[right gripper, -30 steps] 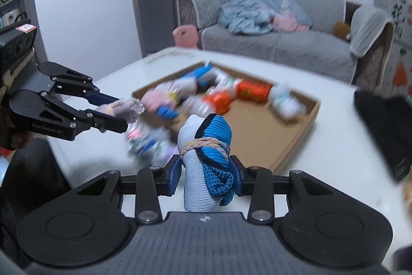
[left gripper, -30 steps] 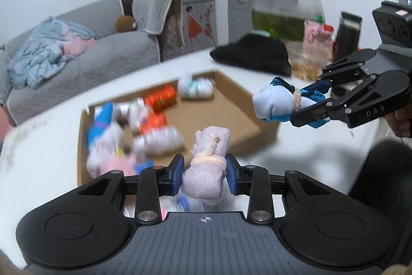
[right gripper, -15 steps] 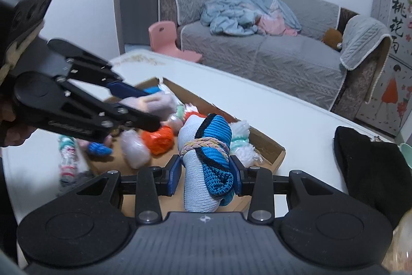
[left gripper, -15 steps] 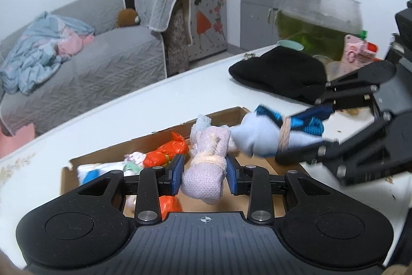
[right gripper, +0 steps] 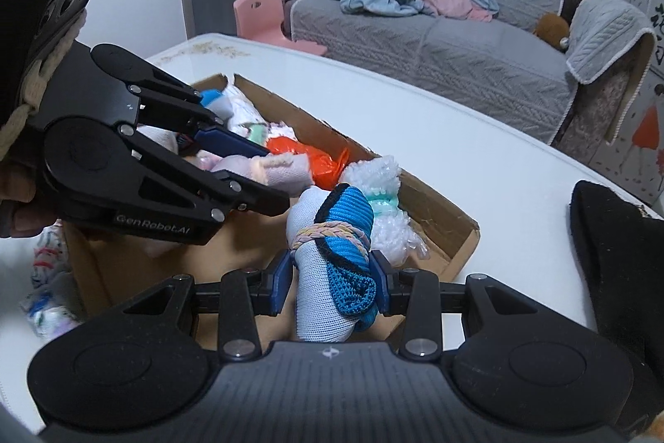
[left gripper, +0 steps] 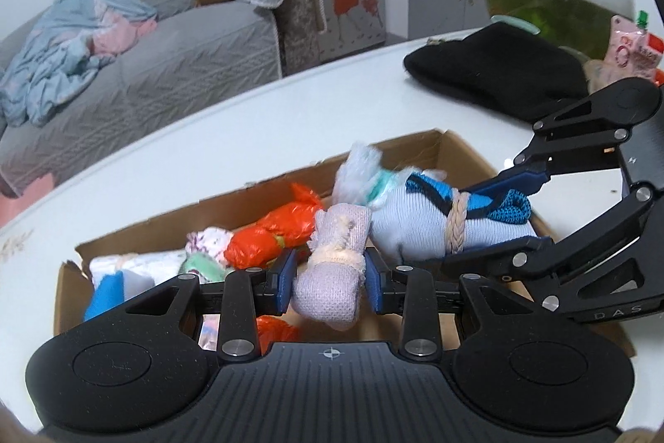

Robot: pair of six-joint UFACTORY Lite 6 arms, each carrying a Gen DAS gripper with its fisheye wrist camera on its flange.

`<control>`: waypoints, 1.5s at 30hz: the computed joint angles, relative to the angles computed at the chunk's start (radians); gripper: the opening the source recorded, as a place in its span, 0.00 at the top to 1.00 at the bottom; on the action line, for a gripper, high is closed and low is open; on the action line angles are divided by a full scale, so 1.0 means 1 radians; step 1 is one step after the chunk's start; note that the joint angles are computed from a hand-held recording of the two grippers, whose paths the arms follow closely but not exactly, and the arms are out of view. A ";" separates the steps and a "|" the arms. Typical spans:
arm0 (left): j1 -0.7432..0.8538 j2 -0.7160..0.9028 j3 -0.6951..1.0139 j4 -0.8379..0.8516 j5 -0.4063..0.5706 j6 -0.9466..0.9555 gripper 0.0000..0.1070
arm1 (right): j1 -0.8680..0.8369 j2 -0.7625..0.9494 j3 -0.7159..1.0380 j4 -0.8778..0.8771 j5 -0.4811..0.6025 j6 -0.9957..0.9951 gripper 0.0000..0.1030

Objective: Organize objects
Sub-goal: 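Lift both held socks and carry them over the cardboard tray, then lower the lilac and blue-white socks into the tray and open both tools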

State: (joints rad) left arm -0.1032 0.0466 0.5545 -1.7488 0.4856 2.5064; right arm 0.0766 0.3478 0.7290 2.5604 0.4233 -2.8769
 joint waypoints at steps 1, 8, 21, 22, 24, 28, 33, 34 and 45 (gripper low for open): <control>0.000 0.014 0.005 -0.020 0.000 0.016 0.62 | 0.003 0.011 0.010 0.007 -0.004 -0.006 0.65; -0.027 0.080 0.029 -0.137 -0.032 0.112 0.61 | 0.010 0.055 0.050 0.045 -0.024 -0.063 0.65; -0.079 0.118 0.050 -0.237 -0.103 0.110 0.56 | 0.023 0.069 0.075 0.124 -0.071 -0.124 0.63; -0.085 0.114 0.047 -0.253 -0.111 0.113 0.54 | 0.027 0.069 0.074 0.143 -0.076 -0.136 0.63; -0.095 0.107 0.041 -0.298 -0.126 0.144 0.48 | 0.028 0.079 0.088 0.137 -0.085 -0.121 0.63; -0.101 0.106 0.057 -0.255 -0.163 0.057 0.32 | 0.038 0.080 0.096 0.144 -0.102 -0.095 0.61; -0.096 0.099 0.074 -0.142 -0.203 -0.117 0.21 | 0.055 0.041 0.074 0.217 -0.118 -0.122 0.57; -0.090 0.096 0.078 -0.097 -0.204 -0.177 0.19 | 0.061 0.030 0.068 0.264 -0.124 -0.156 0.54; -0.032 -0.021 0.063 0.290 -0.179 -0.658 0.13 | 0.086 -0.047 0.029 0.423 -0.167 -0.205 0.37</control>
